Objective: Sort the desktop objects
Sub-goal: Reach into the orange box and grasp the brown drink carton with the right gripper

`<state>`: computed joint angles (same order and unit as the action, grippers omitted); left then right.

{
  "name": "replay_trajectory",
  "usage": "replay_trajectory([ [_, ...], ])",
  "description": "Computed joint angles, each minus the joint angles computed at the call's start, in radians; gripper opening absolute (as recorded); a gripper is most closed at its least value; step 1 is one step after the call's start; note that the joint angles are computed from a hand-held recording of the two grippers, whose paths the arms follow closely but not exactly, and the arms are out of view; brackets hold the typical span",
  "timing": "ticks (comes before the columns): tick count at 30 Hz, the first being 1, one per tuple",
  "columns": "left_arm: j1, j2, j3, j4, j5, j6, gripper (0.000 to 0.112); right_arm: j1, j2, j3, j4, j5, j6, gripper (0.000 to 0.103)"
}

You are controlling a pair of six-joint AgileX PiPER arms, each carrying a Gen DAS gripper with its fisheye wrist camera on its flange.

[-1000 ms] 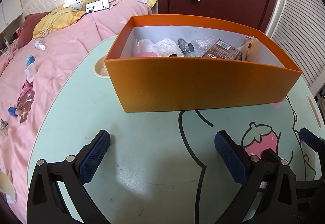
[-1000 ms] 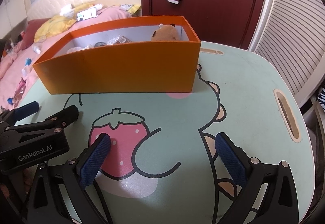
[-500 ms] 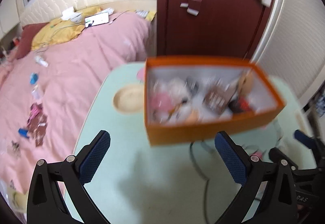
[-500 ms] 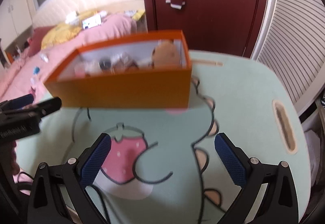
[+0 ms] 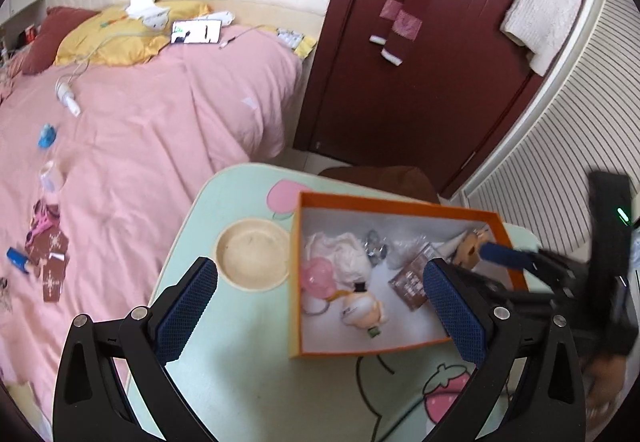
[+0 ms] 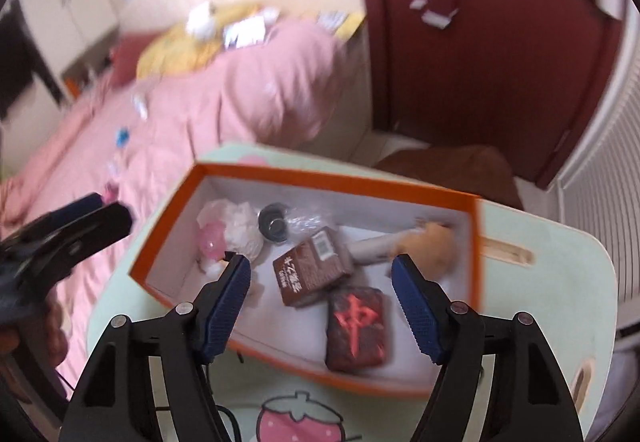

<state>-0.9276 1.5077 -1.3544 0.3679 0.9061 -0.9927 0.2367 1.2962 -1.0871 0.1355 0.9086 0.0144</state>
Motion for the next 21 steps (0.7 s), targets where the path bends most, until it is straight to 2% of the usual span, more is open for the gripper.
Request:
replay_trajectory([
  [4, 0.004, -0.016, 0.045, 0.006, -0.008, -0.011, 0.103, 0.016, 0.164, -0.116, -0.015, 0.098, -0.042, 0.074],
  [6, 0.010, -0.016, 0.055, -0.001, -0.019, -0.013, 0.103, 0.014, 0.252, -0.182, -0.016, 0.205, -0.078, 0.074],
  [8, 0.020, -0.015, 0.061, -0.017, -0.036, -0.006, 0.103, 0.004, 0.316, -0.209, 0.031, 0.266, -0.159, 0.075],
  [9, 0.021, -0.010, 0.055, -0.021, -0.037, -0.005, 0.103, 0.002, 0.320, -0.207, 0.028, 0.261, -0.169, 0.075],
  [10, 0.021, -0.009, 0.056, -0.023, -0.041, -0.003, 0.103, 0.001, 0.320, -0.202, 0.021, 0.251, -0.177, 0.062],
  [11, 0.020, -0.008, 0.058, -0.024, -0.046, 0.000, 0.103, -0.001, 0.321, -0.198, 0.014, 0.241, -0.184, 0.057],
  [17, 0.025, 0.003, 0.049, -0.047, -0.048, 0.030, 0.103, -0.066, 0.199, -0.094, 0.079, 0.173, -0.246, 0.057],
  [21, 0.027, 0.025, 0.008, -0.061, -0.040, 0.075, 0.103, -0.157, 0.063, -0.047, 0.211, 0.130, -0.313, 0.057],
])
